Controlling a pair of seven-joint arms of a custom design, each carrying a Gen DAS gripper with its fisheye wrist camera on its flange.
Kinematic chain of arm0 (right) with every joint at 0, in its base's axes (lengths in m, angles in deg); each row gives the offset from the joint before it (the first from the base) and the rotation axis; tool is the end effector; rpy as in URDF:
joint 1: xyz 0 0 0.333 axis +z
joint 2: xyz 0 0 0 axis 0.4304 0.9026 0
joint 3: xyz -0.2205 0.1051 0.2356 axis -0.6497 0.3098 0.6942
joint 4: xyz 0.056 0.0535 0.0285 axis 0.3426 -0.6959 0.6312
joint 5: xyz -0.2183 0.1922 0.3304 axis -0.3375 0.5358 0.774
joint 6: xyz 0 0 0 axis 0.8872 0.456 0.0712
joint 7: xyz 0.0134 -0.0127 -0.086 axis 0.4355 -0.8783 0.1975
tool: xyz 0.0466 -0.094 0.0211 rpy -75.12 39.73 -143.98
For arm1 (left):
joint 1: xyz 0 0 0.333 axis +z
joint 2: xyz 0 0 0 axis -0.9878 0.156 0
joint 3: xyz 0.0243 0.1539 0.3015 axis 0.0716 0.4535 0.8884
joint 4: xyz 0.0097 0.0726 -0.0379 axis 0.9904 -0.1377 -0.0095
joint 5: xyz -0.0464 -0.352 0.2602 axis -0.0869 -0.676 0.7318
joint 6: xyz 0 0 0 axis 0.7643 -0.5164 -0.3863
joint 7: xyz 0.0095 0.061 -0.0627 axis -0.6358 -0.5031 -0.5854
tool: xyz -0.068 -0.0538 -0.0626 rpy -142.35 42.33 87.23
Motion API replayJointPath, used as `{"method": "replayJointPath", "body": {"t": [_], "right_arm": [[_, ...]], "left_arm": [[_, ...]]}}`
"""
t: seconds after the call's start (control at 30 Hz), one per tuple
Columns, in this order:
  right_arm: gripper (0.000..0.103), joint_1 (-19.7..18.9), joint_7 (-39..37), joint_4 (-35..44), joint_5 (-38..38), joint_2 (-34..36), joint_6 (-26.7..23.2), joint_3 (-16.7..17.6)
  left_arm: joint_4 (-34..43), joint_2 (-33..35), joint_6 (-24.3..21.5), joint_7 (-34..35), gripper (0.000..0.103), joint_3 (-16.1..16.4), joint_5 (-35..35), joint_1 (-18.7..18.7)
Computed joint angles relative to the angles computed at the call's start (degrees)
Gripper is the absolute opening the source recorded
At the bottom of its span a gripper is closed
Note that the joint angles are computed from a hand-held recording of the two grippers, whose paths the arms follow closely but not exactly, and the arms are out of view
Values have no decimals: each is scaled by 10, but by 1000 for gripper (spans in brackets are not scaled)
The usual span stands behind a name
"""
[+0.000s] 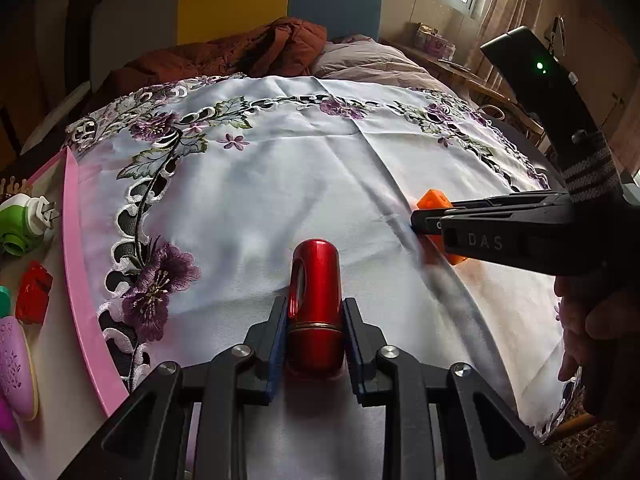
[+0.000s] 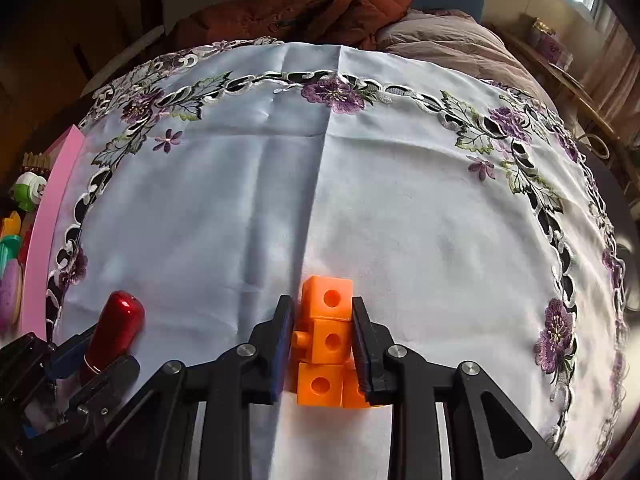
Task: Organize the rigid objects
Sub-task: 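Carry the red tube into the tray and open the left gripper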
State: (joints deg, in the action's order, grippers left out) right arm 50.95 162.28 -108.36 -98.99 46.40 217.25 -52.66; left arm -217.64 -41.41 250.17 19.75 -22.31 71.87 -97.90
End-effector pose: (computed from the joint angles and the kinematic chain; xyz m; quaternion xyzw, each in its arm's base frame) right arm 0.4822 0.3338 0.3842 -0.8203 0.5318 -0.1176 0.1746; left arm 0.3684 -0.3262 0.3759 -0.6922 0.6552 -0.2535 0.1653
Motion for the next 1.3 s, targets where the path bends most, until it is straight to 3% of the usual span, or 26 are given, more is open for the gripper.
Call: {"method": "replayJointPath", "body": {"t": [0.27,0.47,0.6,0.87,1.3], "right_arm": [[28,7,35,8,-81,5,-11,1],[28,5,5,9,-40,8,-9,-1],[28,6,12,8,-56,8,-6,-1],[28,8,33,2,-97,6,6,-2],[28,6,41,-2,-112,5,17,-1]], "left_arm": [[7,2,-17,-29,26,-12,41,6],[6,2,-15,-35,26,-6,46,1],[6,-6,-29,-24,26,-3,29,-6],[-16,-90,-52,-51,26,-22,48,2],[-64,-215,-126,-40,26,-24,-17,-10]]}}
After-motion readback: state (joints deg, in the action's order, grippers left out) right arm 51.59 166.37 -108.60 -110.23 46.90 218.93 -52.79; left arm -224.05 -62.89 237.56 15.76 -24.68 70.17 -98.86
